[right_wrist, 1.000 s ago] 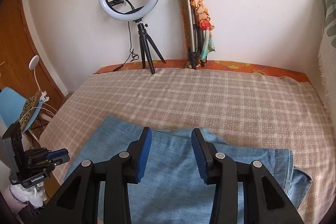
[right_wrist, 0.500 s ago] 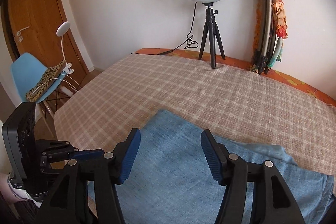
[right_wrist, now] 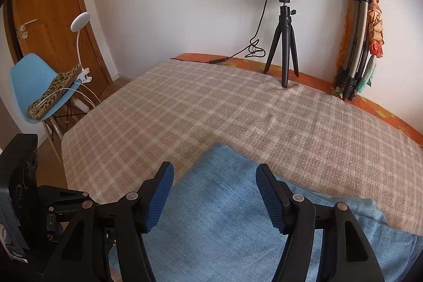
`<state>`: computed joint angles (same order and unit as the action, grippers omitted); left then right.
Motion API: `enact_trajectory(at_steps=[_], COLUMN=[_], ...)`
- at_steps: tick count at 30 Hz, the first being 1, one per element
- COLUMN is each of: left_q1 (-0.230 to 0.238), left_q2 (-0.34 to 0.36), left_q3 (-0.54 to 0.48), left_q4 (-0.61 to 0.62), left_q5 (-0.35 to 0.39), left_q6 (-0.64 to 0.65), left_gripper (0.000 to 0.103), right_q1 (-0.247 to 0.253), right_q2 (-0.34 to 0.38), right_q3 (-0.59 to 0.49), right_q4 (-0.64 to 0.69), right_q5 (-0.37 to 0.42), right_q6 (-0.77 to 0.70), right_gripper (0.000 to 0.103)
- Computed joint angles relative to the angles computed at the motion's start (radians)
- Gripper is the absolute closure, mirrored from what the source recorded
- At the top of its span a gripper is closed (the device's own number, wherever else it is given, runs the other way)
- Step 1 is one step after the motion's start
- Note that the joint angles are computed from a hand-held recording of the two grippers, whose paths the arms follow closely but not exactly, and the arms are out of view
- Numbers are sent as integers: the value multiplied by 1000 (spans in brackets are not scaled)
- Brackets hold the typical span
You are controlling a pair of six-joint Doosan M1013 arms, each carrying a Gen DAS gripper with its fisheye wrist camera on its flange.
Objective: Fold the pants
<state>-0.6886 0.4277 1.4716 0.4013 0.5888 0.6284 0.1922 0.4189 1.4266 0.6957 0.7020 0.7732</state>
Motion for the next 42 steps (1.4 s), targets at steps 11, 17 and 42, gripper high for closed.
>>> enact_trajectory(at_steps=[11, 17, 42], left_q1=[15, 18, -23], left_q2=[11, 1, -50], left_q3=[7, 30, 109], left_q4=[-79, -118, -72], left_q5=[7, -8, -3], left_q6=[50, 73, 19], left_gripper=[90, 90, 78], right_q1=[4, 6, 59], right_q2=[39, 67, 196], right_q3=[-26, -68, -226], right_q4=[47, -10, -197], right_q5=[1, 44, 261], right_q6=[15, 23, 275], right_gripper=[35, 31, 57])
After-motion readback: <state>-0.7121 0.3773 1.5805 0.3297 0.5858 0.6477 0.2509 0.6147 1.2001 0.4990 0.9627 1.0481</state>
